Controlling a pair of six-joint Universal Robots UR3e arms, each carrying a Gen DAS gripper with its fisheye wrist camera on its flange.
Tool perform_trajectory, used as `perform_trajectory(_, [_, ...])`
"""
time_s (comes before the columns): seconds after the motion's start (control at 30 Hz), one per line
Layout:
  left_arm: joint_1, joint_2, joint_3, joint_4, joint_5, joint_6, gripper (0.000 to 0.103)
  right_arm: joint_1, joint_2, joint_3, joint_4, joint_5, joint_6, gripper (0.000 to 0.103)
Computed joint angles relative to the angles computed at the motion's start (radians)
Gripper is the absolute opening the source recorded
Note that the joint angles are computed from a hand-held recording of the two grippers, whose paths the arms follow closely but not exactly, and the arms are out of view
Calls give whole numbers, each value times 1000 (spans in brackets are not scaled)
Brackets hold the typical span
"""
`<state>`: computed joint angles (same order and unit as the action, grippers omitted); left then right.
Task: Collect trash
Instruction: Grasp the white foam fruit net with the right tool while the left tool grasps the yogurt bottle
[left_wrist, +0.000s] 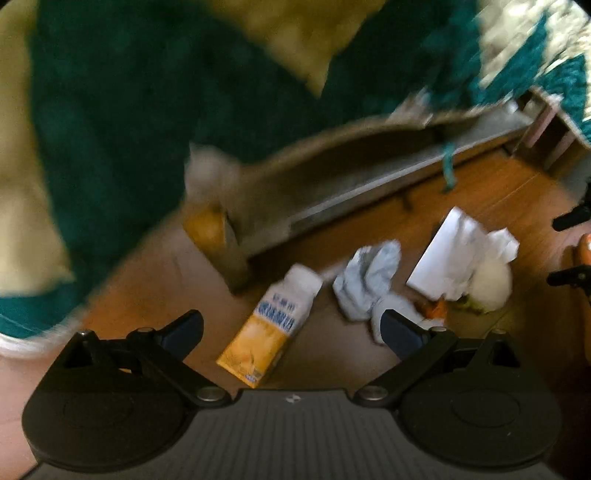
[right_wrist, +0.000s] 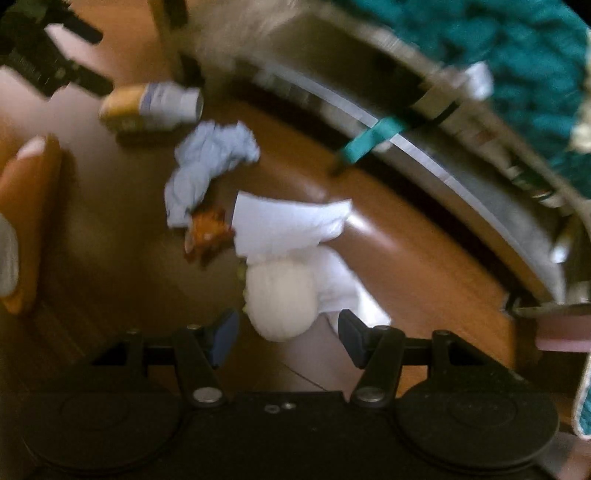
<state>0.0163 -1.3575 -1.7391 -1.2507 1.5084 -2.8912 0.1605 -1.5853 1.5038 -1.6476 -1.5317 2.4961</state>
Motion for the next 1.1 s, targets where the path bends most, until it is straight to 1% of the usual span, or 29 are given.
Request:
perform_trajectory(0.13, [11, -74, -62, 65, 15, -9, 102, 21, 31, 108, -112, -36, -32, 59])
perform_trajectory(0.33, [-4, -156, -127, 158, 30, 46, 102, 43, 84, 193, -262, -63, -83, 59])
perform_trajectory(0.43, [-12, -192, -150, 201, 41, 46, 102, 32, 97, 220, -296, -47, -102, 59])
perform_trajectory(0.57, [-22, -237, -167, 247, 49, 53, 102, 38, 116, 225, -300, -36, -109, 60])
perform_trajectory(0.73, [-34, -300, -174, 326, 95, 39, 101, 73, 114, 245, -322, -73, -107, 60])
perform_trajectory(0.8, [-28, -320, -167, 335, 104, 27, 95, 78, 92, 268, -338, -70, -108, 60])
perform_trajectory(0.83, [-28, -334, -157, 333, 109, 23, 87, 78, 82, 276, -341, -67, -111, 60])
perform_trajectory(0.87, [-24, -345, -151, 329, 109, 23, 82, 79, 71, 284, -346, -63, -116, 58])
perform_trajectory(0.93, [-21, -370, -136, 315, 115, 20, 65, 85, 61, 290, -350, -58, -117, 57])
perform_trajectory(0.97, [-20, -384, -127, 305, 119, 13, 60, 86, 57, 290, -351, -57, -118, 57])
perform_trajectory(1.03, [-17, -394, -128, 310, 117, 0, 57, 86, 47, 285, -343, -57, -115, 56])
perform_trajectory(1.1, [-15, -397, -133, 322, 107, -14, 56, 88, 37, 281, -337, -55, -102, 52])
